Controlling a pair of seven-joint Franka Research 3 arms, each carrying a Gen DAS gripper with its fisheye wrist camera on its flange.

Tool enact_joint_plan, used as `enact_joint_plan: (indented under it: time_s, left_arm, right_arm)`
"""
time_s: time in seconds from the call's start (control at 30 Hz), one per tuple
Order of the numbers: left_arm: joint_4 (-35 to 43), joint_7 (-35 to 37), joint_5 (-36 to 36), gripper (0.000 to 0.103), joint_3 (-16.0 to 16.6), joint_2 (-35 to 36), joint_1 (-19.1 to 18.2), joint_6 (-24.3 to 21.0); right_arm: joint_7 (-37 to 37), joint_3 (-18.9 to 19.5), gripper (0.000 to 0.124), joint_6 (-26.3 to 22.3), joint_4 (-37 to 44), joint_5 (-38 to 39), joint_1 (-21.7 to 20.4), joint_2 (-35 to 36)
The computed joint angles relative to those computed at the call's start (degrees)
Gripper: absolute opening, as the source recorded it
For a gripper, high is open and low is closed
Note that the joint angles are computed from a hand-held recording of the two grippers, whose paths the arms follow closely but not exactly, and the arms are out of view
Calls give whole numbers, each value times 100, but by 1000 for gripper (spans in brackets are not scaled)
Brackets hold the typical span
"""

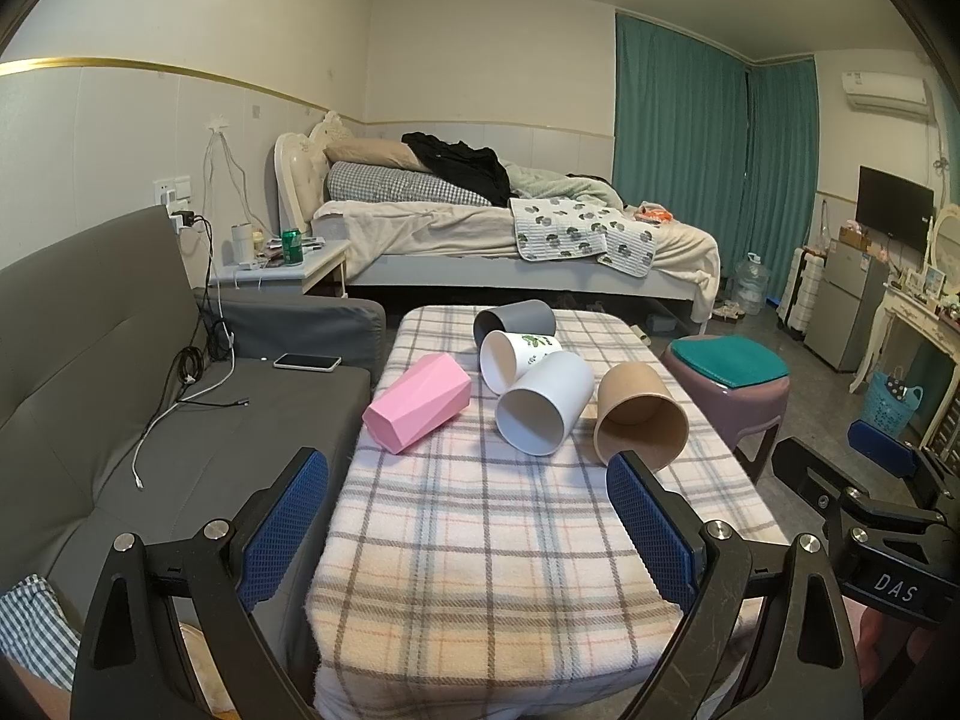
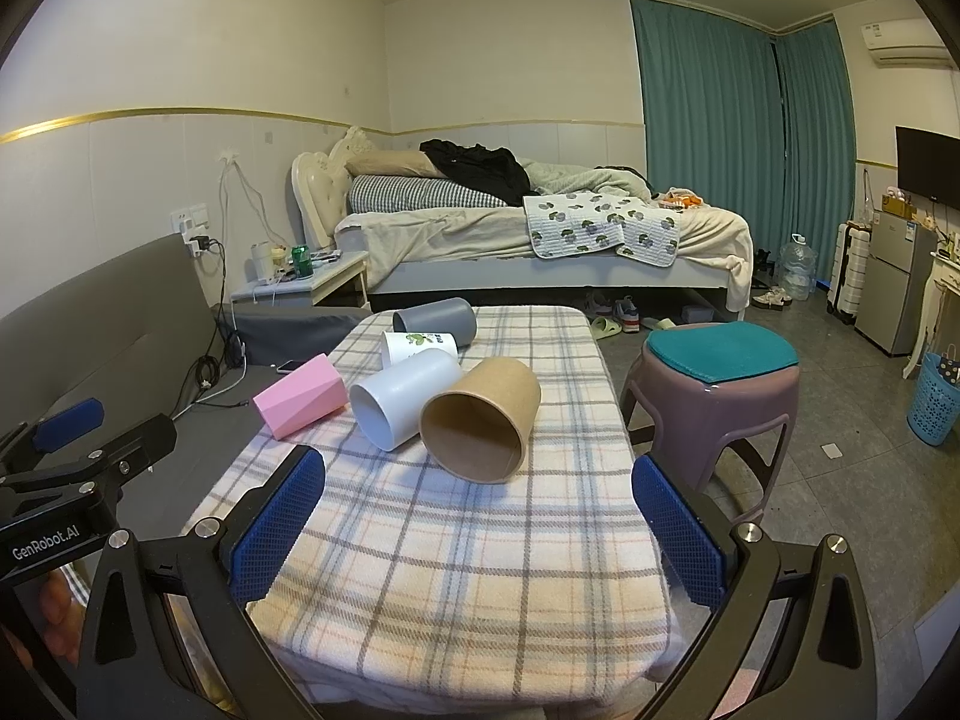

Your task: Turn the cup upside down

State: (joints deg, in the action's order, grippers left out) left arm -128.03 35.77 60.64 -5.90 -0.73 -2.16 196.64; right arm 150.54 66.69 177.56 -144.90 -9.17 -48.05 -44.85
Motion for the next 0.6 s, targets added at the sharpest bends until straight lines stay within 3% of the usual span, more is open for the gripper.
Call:
enact_joint_plan:
  time_s: [0.27,0.47,0.6]
  left_arm:
    - [-34,152,-161,97,-8,-5,-13,-3]
    - [48,-153,162,97,18,19,-4,3]
    - [-121,263,-281,97,-47,-38,-40,6]
  right_arm:
    - [12,-4,103,-7,3,-13,4,1]
    - [9,-18,103,-13,4,-26,15,9]
    - [11,-23,103,-24,10,-34,17,20]
